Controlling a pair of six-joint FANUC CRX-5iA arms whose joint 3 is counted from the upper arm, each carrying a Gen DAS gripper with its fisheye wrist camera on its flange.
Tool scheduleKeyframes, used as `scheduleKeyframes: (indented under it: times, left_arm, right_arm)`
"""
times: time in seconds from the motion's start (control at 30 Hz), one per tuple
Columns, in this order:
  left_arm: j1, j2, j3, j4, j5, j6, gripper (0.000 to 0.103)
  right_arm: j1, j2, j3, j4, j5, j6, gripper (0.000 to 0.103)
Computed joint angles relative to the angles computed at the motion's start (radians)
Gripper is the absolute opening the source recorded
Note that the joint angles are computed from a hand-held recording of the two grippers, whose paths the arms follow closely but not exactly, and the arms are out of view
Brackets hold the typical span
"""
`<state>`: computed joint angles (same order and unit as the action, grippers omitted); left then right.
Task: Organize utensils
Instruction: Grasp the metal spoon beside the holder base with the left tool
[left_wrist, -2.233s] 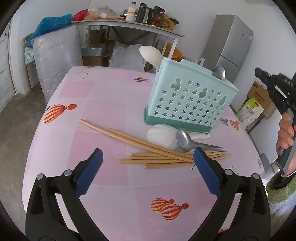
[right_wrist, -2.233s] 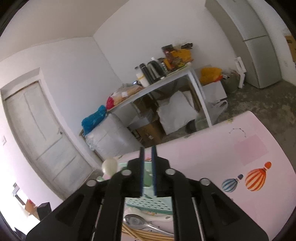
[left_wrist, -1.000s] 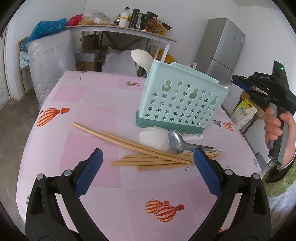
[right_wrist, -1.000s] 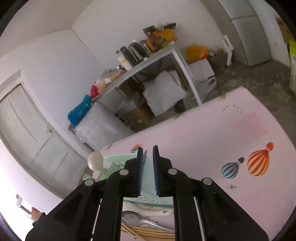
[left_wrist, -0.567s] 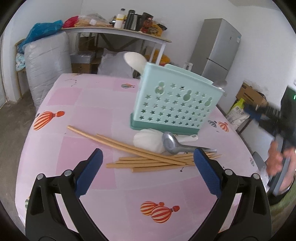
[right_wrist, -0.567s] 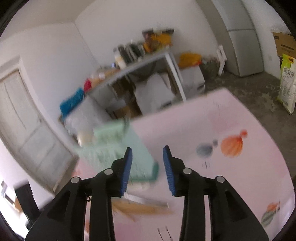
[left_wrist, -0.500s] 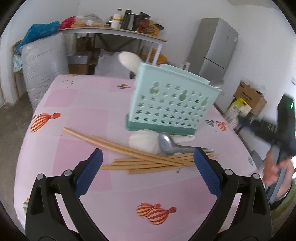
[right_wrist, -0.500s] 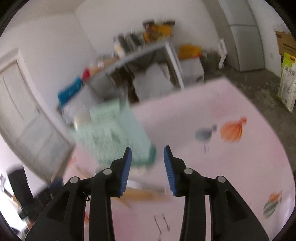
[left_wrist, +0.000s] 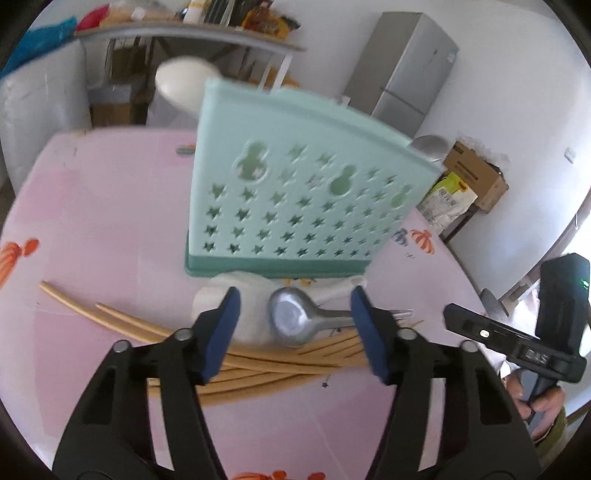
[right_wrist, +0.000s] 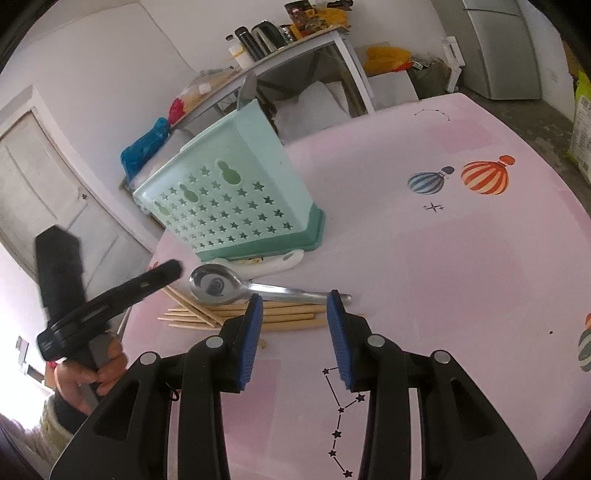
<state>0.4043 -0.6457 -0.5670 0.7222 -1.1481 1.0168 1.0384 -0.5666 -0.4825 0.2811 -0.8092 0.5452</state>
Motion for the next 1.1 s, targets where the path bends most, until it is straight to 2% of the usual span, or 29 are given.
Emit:
scheduleKeyframes:
  times: [0.17,0.3,0.37,0.4,0.5,0.53,0.63,0.8,0.93,1.03,1.1]
  left_arm:
    - [0.002,0.023,-0.017,-0.008,-0.02,0.008,0.035]
    - [0.011,0.008,-0.032,-0.004,-0.014,0.001,0.033]
    - [0.016,0.013,-0.032,0.003,-0.027,0.008,0.023]
    - [0.014,0.015,-0.032,0.001,-0.031,0.014,0.021]
    - [-0.02,0.021,-0.025,-0.029,-0.008,0.042,0.012]
    - [-0.035,0.023,-0.022,-0.044,0.004,0.061,0.006]
    - [-0.042,0.014,-0.039,-0.029,0.029,0.084,0.004]
    - [-0.027,-0.048,-0.081,0.059,0.081,0.056,0.001]
    - [0.046,-0.116,-0.089,0.128,0.055,0.014,0.0]
    - [0.168,-0.165,-0.09,0.182,-0.032,-0.028,0.0]
    - [0.267,-0.186,-0.081,0.192,-0.107,-0.046,0.0]
  right_arm:
    - [-0.005,-0.007,-0.008,-0.023,0.003,0.013,0.036]
    - [-0.016,0.001,-0.003,-0.046,0.007,0.031,0.036]
    - [-0.018,0.001,-0.002,-0.051,0.01,0.036,0.036]
    - [-0.017,-0.002,-0.003,-0.05,0.011,0.037,0.036]
    - [-0.008,-0.006,-0.009,-0.034,0.014,0.027,0.036]
    - [-0.003,-0.007,-0.011,-0.025,0.013,0.02,0.036]
    - [0.014,-0.01,-0.017,0.005,0.005,-0.002,0.036]
    - [0.044,-0.03,-0.035,0.091,-0.01,-0.043,0.036]
    - [0.054,-0.039,-0.03,0.139,-0.01,-0.031,0.036]
    - [0.05,-0.019,0.005,0.12,-0.002,0.054,0.036]
    - [0.036,0.005,0.042,0.066,0.006,0.14,0.036]
